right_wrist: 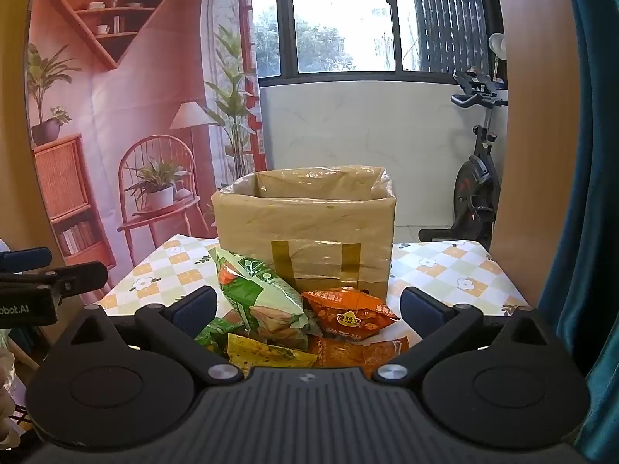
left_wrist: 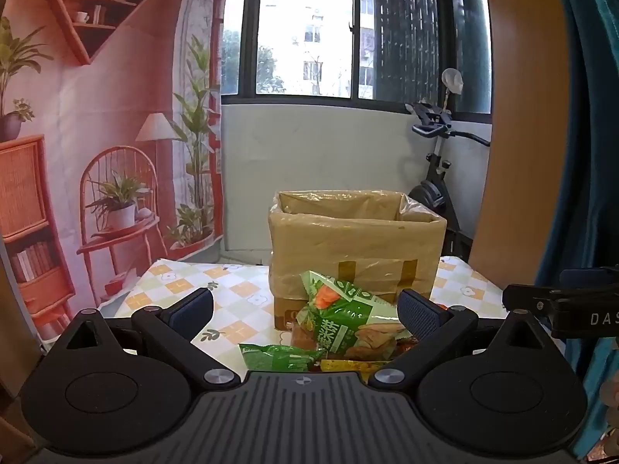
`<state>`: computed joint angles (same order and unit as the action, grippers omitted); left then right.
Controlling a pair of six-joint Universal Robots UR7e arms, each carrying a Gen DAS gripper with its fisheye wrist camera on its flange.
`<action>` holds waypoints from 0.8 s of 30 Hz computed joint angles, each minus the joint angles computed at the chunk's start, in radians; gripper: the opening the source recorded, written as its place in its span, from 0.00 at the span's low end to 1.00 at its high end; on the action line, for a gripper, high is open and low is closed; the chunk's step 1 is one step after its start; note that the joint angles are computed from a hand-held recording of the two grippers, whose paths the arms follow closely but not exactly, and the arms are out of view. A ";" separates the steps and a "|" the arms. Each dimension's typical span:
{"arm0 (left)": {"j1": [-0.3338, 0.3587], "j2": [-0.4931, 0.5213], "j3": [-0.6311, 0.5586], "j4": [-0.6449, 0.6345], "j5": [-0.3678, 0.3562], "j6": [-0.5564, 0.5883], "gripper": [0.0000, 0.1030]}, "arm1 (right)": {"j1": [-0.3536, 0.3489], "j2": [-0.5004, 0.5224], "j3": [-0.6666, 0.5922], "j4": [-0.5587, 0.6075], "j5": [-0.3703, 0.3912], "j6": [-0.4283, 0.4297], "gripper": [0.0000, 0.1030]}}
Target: Organize snacks
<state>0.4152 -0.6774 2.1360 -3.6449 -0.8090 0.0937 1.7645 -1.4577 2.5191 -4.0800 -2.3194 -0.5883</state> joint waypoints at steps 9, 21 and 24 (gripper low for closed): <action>0.002 -0.001 0.003 0.004 -0.005 -0.016 0.99 | -0.006 0.009 0.003 -0.023 0.006 -0.010 1.00; 0.003 -0.010 0.003 0.021 -0.002 -0.031 0.99 | -0.008 0.010 0.002 -0.017 0.004 -0.003 1.00; 0.001 -0.010 0.004 0.022 -0.002 -0.031 0.99 | -0.006 0.012 0.002 -0.020 0.002 -0.005 1.00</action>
<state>0.4165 -0.6872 2.1403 -3.6228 -0.8106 0.0627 1.7586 -1.4458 2.5207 -4.1001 -2.3172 -0.5929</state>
